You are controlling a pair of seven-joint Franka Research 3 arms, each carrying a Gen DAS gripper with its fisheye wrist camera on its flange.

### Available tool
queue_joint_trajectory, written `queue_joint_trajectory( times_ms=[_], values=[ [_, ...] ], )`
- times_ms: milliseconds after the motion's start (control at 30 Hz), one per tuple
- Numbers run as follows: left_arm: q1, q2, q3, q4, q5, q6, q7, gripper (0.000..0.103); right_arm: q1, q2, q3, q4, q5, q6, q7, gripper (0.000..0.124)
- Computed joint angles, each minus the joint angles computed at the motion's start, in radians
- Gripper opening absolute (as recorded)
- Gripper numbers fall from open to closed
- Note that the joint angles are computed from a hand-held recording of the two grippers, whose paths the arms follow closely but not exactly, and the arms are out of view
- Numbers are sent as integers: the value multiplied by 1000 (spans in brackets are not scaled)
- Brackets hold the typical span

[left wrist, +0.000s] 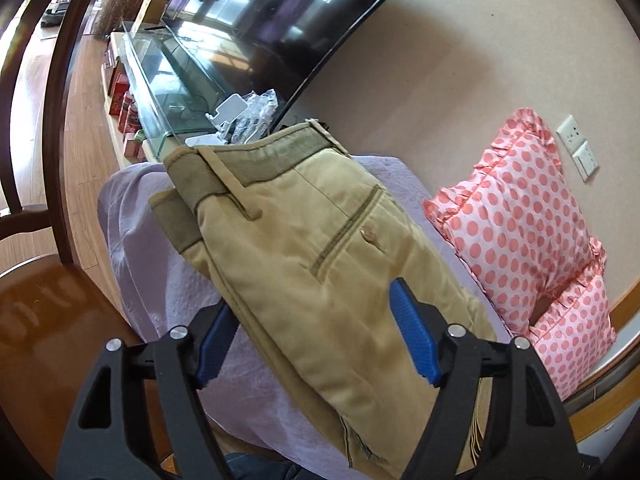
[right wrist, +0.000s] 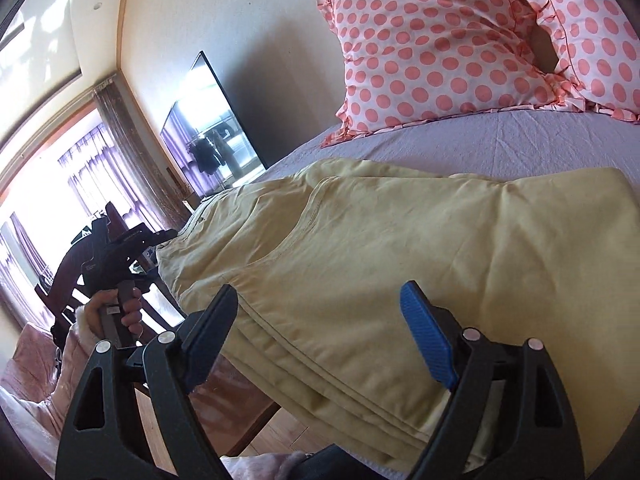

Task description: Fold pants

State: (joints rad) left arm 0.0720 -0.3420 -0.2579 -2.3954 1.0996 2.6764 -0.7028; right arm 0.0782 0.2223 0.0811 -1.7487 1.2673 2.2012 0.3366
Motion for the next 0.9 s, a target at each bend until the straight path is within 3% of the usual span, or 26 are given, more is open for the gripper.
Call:
queue_joint_trajectory(
  times_ms=[67,100,133,167,233,300,467,567,667,767,800,900],
  values=[
    [5,-1,2,9,-35,-57,-1,64,-6,-11,-4,-12,14,11,-20,87],
    [14,-9,-8,10,-12,-87,-22,38,-10,-17,-7,-19,24,18,-32,88],
    [11,-9,-8,20,-7,-107,-3,18,-13,-23,-11,-27,35,26,-44,89],
    [1,-3,-8,45,-20,-138,44,12,-19,-28,-15,-34,47,32,-53,89],
    [-24,32,-53,138,4,-281,149,10,-31,-33,-27,-42,76,45,-59,91],
    [-64,98,-85,258,61,-372,274,9,-49,-34,-39,-43,117,65,-53,91],
    [-185,333,-107,578,186,-281,531,8,-101,-22,-66,-24,203,102,12,94],
    [-268,525,-123,788,220,-156,720,8,-134,-18,-75,-16,247,99,43,95],
    [-326,746,-168,988,83,-48,1016,9,-177,-3,-87,-5,294,43,102,98],
    [-368,943,-235,1155,-119,-117,1304,9,-213,28,-94,25,285,-15,215,98],
    [-374,978,-243,1178,-164,-115,1336,9,-223,43,-94,42,266,-41,251,98],
    [-472,970,-127,1185,-70,-115,1223,9,-245,86,-83,103,203,-103,315,98]
  ],
)
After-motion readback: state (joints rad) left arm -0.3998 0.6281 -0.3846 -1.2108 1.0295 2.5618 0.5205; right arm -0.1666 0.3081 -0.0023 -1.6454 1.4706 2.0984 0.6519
